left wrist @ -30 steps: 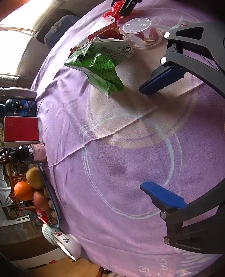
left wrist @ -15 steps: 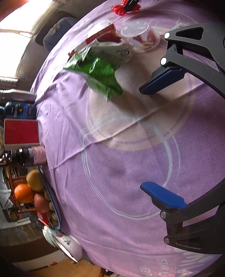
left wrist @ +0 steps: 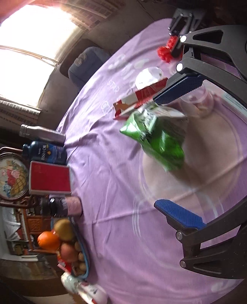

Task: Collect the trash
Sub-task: 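Grasp the green printed snack packet with the left tool while the right tool holds the red net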

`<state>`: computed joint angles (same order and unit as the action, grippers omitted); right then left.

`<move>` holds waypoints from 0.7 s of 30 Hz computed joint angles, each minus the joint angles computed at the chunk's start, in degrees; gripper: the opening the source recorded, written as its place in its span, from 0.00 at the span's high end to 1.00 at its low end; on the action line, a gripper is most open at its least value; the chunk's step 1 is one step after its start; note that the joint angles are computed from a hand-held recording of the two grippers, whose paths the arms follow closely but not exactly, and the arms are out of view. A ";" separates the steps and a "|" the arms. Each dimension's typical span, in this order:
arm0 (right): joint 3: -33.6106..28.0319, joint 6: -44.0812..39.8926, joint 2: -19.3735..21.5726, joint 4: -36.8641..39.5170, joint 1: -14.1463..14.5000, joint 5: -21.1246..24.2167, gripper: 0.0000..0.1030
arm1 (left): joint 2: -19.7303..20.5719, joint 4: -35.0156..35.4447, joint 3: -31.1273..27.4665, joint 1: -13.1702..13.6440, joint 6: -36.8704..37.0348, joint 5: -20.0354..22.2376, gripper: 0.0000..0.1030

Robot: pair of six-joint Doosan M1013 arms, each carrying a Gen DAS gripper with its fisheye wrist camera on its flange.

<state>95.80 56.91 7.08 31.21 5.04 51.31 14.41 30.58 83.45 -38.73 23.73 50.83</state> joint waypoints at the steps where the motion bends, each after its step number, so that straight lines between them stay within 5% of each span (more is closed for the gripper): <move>1: -0.12 0.09 0.11 0.01 -0.04 0.31 0.68 | 0.66 -1.22 -0.62 0.34 1.01 -0.16 0.06; 4: -0.39 0.32 0.37 0.12 -0.14 0.98 0.68 | 2.13 -0.50 -1.21 0.22 2.44 1.45 0.13; 7: -0.26 0.13 0.28 0.33 -0.22 0.85 0.66 | 0.73 -0.60 1.27 0.58 2.07 -2.47 0.28; 11: -0.25 0.31 0.27 0.48 -0.31 0.83 0.63 | -0.80 5.82 2.46 -0.49 -2.90 -0.07 0.30; 21: -1.08 0.37 1.07 0.47 -0.36 3.28 0.55 | -2.16 6.99 3.87 -1.19 -3.58 0.84 0.27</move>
<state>94.72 57.28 8.15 31.68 4.68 54.58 12.26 37.56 87.31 -39.92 20.15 51.66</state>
